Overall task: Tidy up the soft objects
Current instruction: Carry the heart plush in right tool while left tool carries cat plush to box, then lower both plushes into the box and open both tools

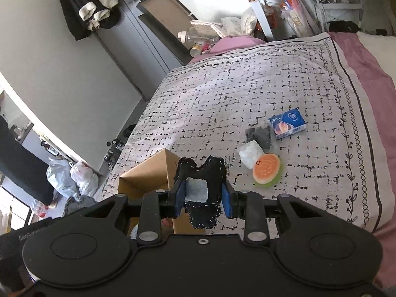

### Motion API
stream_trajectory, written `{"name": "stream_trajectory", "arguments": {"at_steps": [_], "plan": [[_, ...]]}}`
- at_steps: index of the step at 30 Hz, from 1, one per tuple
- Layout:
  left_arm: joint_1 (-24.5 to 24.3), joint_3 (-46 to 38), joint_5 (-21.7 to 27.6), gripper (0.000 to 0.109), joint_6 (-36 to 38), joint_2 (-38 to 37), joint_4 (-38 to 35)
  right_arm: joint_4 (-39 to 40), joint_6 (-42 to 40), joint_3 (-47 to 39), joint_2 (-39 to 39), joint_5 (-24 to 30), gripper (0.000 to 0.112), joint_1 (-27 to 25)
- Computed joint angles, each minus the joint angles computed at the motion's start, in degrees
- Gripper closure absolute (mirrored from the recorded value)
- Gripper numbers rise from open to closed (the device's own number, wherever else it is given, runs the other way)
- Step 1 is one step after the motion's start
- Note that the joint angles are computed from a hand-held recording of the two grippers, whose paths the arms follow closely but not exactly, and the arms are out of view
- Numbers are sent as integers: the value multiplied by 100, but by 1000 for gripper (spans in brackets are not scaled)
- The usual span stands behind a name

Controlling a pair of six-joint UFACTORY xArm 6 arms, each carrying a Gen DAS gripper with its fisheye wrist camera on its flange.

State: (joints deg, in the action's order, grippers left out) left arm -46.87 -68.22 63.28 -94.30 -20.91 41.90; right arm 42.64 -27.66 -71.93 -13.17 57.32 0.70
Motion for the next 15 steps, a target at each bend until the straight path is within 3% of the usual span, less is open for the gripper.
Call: {"name": "stream_trajectory", "arguments": {"at_steps": [15], "plan": [[1119, 1099, -1281, 89, 383, -303, -694, -197, 285, -87, 332, 63, 81, 776]]}}
